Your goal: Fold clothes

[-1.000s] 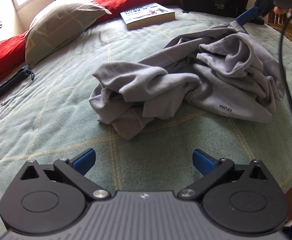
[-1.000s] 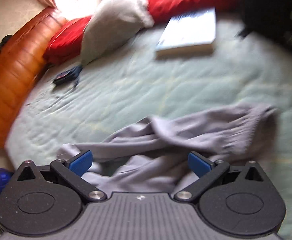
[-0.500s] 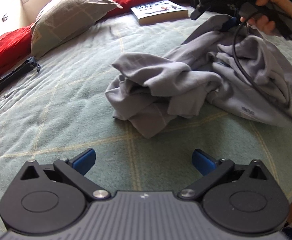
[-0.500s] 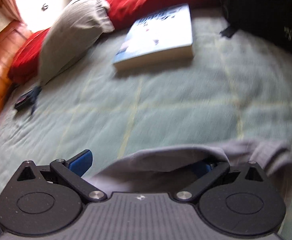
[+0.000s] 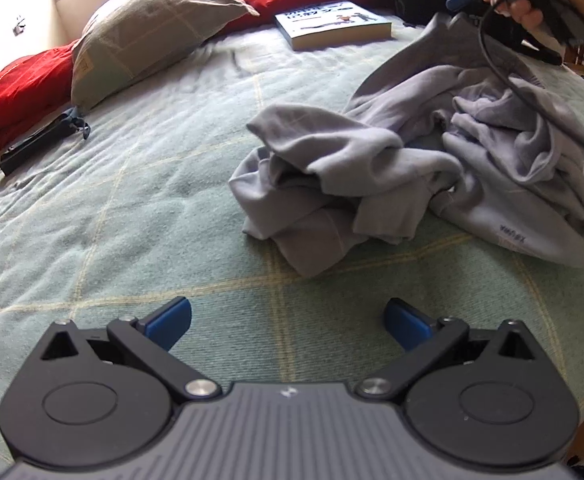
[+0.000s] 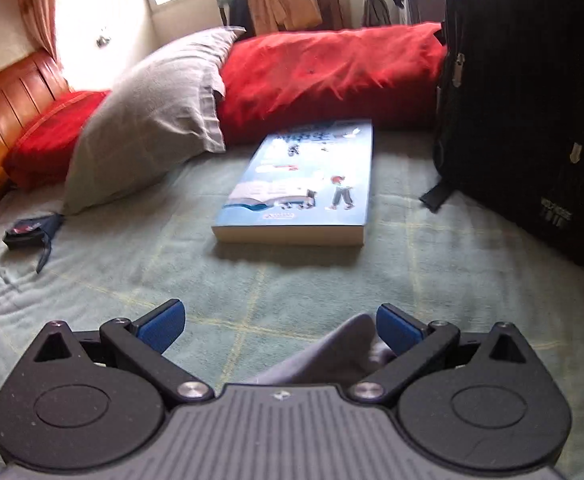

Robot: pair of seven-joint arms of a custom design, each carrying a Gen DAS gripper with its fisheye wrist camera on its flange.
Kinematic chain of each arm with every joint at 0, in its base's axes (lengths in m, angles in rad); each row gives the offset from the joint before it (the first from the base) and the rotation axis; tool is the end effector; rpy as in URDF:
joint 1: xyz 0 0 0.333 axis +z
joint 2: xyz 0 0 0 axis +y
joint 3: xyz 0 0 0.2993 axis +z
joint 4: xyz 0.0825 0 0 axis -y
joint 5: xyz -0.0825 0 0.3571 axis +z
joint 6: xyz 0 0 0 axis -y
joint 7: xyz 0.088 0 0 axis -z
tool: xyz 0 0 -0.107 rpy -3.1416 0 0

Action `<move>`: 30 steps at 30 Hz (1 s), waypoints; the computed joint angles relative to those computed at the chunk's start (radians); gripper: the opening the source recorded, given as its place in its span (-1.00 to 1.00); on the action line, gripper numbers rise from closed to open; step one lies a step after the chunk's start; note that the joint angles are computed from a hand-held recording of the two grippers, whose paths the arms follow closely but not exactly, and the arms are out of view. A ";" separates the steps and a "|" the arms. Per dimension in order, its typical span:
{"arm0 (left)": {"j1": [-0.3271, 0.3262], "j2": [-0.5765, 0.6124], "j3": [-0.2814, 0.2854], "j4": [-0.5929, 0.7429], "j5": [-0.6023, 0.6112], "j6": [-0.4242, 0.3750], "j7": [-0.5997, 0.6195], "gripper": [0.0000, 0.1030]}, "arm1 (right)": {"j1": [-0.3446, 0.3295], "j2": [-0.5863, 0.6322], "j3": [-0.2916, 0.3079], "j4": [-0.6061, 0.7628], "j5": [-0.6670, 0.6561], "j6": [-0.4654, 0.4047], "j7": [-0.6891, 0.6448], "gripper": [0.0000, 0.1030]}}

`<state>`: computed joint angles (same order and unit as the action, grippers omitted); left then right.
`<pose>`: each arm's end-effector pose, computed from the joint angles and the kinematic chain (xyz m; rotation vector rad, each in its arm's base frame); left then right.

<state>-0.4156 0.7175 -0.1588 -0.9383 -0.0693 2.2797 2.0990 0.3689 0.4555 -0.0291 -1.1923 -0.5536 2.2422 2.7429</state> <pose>0.6582 -0.3693 0.5246 -0.7601 2.5993 -0.7898 0.6645 0.2244 0.5855 -1.1496 2.2026 -0.7209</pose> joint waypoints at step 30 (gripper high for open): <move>0.035 -0.107 -0.035 -0.183 -0.097 0.109 0.074 0.98 | 0.102 -0.408 0.145 -0.613 -0.179 0.124 0.326 1.00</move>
